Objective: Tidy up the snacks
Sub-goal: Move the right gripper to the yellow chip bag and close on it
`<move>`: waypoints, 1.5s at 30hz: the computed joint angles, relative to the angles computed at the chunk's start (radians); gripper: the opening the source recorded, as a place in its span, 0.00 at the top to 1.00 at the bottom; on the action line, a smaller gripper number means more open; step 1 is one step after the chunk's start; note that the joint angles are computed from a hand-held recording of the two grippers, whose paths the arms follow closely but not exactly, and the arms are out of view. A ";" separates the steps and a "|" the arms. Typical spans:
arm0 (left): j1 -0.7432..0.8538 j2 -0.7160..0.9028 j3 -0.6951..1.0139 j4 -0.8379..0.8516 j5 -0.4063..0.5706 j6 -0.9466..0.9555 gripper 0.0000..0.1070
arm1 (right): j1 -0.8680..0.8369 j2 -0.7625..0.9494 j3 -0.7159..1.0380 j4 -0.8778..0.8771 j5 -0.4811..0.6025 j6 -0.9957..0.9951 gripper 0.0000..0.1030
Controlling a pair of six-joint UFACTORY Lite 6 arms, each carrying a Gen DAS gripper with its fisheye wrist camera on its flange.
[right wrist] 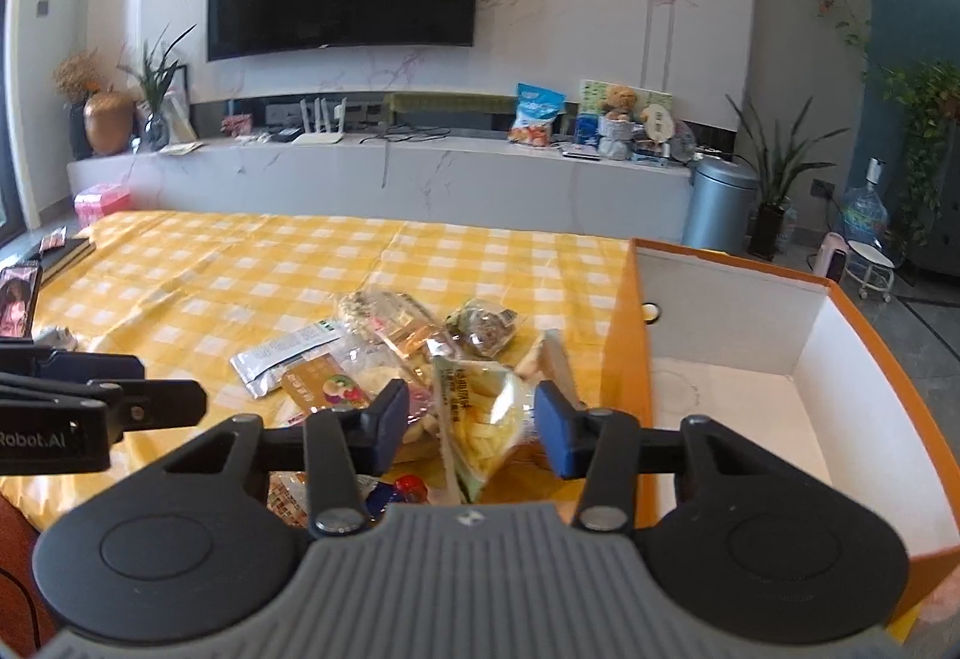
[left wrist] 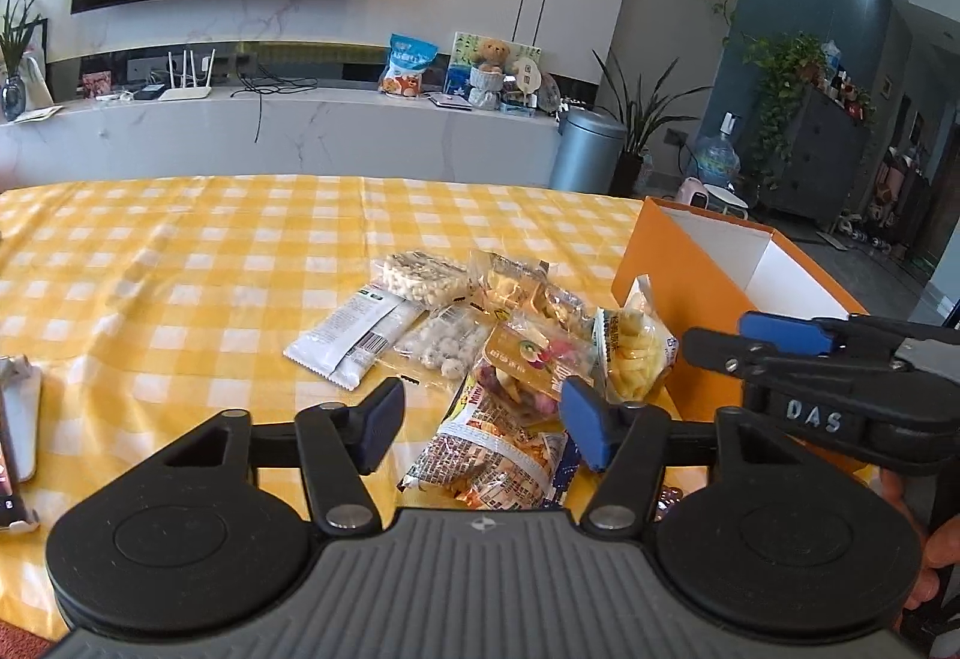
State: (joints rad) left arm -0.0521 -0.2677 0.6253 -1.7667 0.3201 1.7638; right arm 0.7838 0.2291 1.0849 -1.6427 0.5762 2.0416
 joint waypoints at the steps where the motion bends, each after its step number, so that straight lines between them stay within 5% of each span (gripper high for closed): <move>1: 0.006 0.008 0.001 -0.018 0.008 0.023 0.26 | -0.001 0.013 0.012 0.000 -0.013 -0.010 0.56; 11: 0.047 0.163 0.080 0.088 0.087 -0.010 0.26 | -0.036 0.126 0.103 0.024 -0.086 -0.108 0.63; 25: -0.062 0.370 0.241 0.164 -0.018 0.044 0.19 | -0.111 0.258 0.255 0.229 -0.124 -0.427 0.60; 29: 0.001 0.389 0.291 0.200 0.134 -0.065 0.18 | -0.131 0.268 0.270 0.230 -0.129 -0.414 0.59; 32: 0.022 0.448 0.387 0.278 0.188 -0.234 0.19 | -0.141 0.299 0.307 0.232 -0.104 -0.435 0.48; 43: -0.056 0.660 0.651 0.602 0.132 -0.627 0.48 | -0.225 0.426 0.514 0.642 -0.143 -1.025 0.47; 45: -0.052 0.649 0.638 0.569 0.127 -0.592 0.57 | -0.220 0.433 0.521 0.654 -0.144 -1.054 0.56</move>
